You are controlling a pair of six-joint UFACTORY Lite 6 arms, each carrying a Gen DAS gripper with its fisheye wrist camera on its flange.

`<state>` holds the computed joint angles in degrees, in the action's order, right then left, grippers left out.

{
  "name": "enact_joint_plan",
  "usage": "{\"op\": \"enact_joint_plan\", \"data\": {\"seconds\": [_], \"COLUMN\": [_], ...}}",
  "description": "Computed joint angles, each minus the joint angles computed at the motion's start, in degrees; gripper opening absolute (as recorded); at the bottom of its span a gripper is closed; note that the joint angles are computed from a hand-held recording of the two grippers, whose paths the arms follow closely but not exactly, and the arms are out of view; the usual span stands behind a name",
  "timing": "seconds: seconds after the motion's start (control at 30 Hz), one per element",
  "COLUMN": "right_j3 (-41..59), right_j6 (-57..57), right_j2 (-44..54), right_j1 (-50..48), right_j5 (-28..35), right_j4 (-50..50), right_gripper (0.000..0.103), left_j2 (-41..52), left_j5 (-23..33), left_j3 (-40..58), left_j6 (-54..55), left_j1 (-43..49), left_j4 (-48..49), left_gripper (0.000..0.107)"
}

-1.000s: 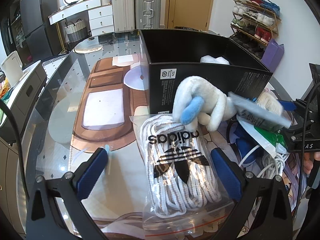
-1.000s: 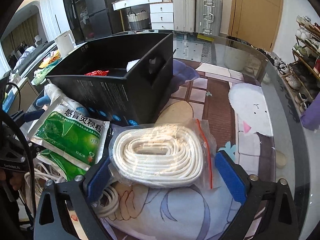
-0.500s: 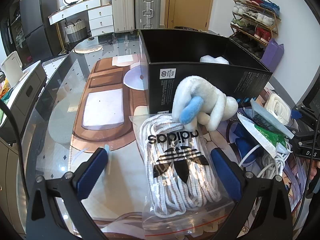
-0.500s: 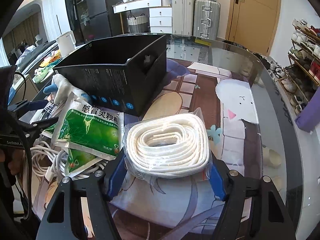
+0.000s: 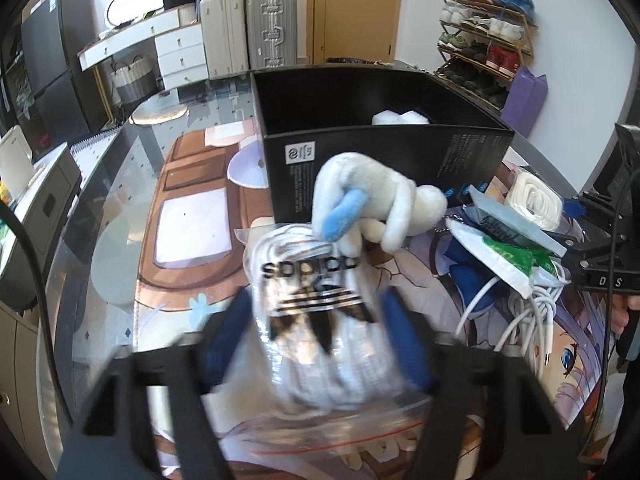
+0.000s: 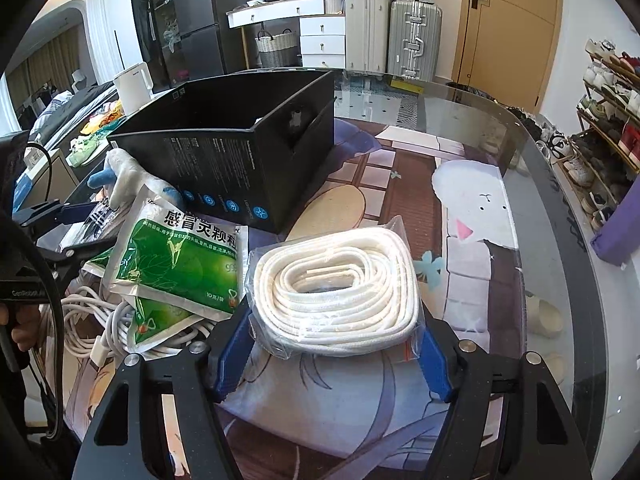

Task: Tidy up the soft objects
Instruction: 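Grasp the white rope bag with the right tool while the left grasps the Adidas bag, then lift the Adidas bag with the left tool over the box while the right carries the rope bag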

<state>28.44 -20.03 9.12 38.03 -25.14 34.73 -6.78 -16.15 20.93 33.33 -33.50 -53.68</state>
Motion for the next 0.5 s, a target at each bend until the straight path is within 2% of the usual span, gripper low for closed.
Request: {"op": "enact_joint_plan", "data": {"seconds": [0.17,0.5], "right_j3": [0.69,0.34], "right_j6": [-1.13,1.70], "right_j2": [0.49,-0.63], "right_j1": [0.84,0.80], "right_j5": [-0.26,0.12], "right_j4": [1.57,-1.80], "right_gripper": [0.070,0.057], "left_j2": [-2.91,-9.29], "left_j5": [2.69,3.73], "left_j3": [-1.26,-3.08], "left_j6": [-8.08,-2.73], "left_j1": [2.68,2.57], "left_j4": [10.05,5.03], "left_gripper": [0.043,0.041]}}
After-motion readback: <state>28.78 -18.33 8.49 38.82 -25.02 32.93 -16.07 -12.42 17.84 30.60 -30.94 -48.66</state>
